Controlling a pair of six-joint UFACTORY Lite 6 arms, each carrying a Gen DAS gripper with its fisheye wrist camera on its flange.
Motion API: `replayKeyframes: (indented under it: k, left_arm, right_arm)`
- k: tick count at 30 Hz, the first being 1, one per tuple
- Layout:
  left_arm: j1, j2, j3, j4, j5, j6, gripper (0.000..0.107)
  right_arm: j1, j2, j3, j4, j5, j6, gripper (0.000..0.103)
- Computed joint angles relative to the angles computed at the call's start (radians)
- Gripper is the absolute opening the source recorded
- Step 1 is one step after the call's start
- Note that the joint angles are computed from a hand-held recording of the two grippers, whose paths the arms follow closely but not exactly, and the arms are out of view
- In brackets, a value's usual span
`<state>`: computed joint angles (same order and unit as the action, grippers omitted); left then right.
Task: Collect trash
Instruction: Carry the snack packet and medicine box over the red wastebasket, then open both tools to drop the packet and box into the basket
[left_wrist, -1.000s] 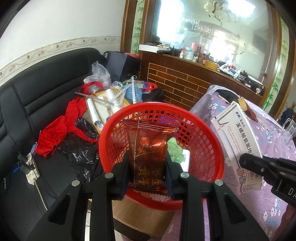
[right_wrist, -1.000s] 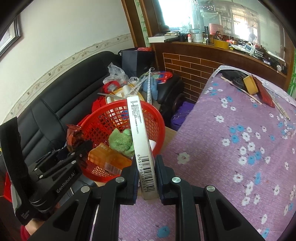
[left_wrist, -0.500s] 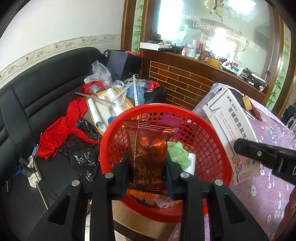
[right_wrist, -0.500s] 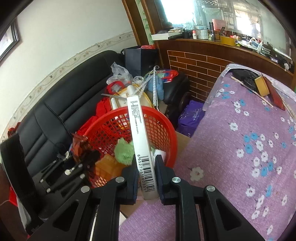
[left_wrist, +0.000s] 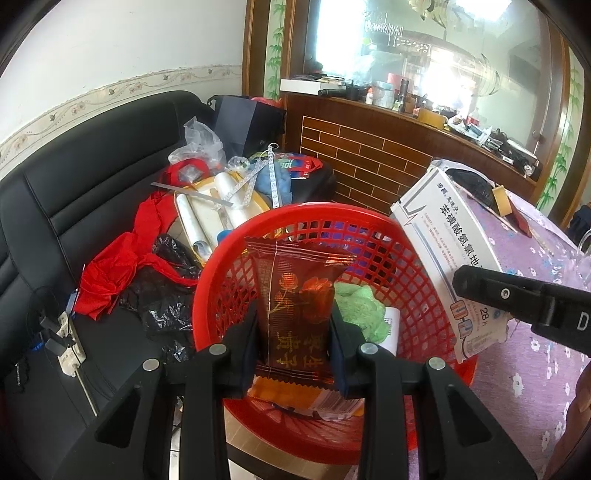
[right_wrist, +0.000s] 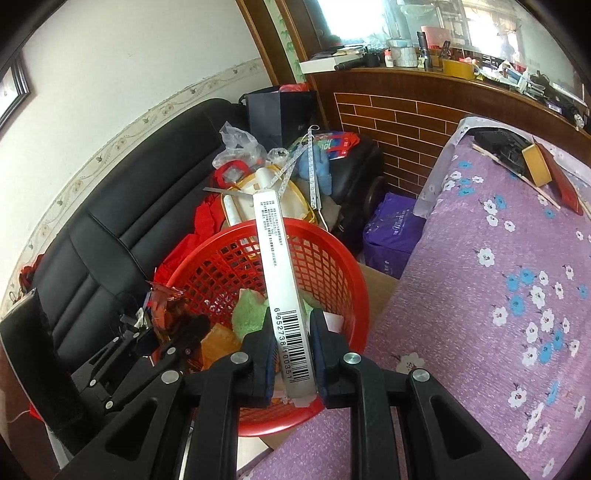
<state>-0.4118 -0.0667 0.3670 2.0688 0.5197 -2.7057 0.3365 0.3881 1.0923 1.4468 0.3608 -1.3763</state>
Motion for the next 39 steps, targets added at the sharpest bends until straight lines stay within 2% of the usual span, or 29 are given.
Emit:
replayKeyframes:
  k: [20, 39]
  left_arm:
    - [-0.014, 0.118, 0.067, -0.030, 0.046, 0.035, 0.031]
    - [-0.011, 0.134, 0.077, -0.029, 0.053, 0.036, 0.031]
  right_arm:
    - [-0.002, 0.107, 0.099, -0.050, 0.007, 0.064, 0.019]
    - [-0.002, 0.191, 0.166, -0.067, 0.011, 0.094, 0.021]
